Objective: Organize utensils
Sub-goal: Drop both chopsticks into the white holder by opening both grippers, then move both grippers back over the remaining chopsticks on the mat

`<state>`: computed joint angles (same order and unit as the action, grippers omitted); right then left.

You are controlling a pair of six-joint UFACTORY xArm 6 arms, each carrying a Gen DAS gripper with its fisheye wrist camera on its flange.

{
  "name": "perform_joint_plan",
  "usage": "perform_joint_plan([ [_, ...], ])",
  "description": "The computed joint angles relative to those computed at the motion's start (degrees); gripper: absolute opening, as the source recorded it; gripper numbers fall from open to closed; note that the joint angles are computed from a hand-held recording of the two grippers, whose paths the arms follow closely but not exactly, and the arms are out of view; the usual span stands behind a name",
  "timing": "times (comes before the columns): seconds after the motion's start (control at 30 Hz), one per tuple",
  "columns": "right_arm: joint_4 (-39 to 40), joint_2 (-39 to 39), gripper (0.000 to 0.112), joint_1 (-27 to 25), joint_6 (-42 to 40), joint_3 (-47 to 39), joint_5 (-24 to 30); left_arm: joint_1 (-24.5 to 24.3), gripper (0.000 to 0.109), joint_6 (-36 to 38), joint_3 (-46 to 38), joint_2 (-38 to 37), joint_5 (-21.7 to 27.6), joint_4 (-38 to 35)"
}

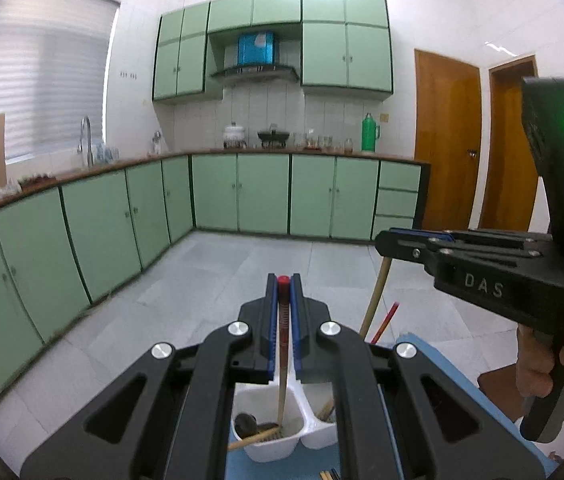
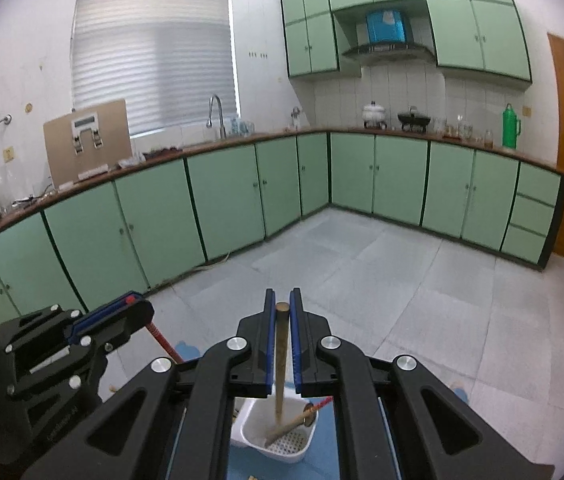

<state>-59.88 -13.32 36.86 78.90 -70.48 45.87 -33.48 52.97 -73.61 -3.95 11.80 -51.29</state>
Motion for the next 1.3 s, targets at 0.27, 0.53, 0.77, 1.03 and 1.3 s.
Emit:
perform_joint_plan([
  [0.27,-3.14,-4.8,0.029,1.61,4.17,5.45,4.18,1.23,0.033,1.53,2.33,-1.2,0.82,-1.91],
  [0.53,-9.68,-10.27,0.087,16.34,11.38,10.84,24.12,0.73,0.07,6.54,16.58,-14.37,-1.95,-6.6],
  [0.77,-6.3,-10.22,0.096,29.51,20.39,15.83,34.49,1.25,0.079,0.04,34.61,-29.01,-2.58,-0.96],
  [1.03,2.3,-6.58,0.097,35.97,32.6,19.58,35.03,3.96,0.08,-12.08,50.8,-40.56,0.53,13.7],
  [1.3,7.64,-2.35,0.097,39.59,44.17,22.22,32.0,5.27,0.08,-16.59,60.7,-47.0,2.25,19.66],
])
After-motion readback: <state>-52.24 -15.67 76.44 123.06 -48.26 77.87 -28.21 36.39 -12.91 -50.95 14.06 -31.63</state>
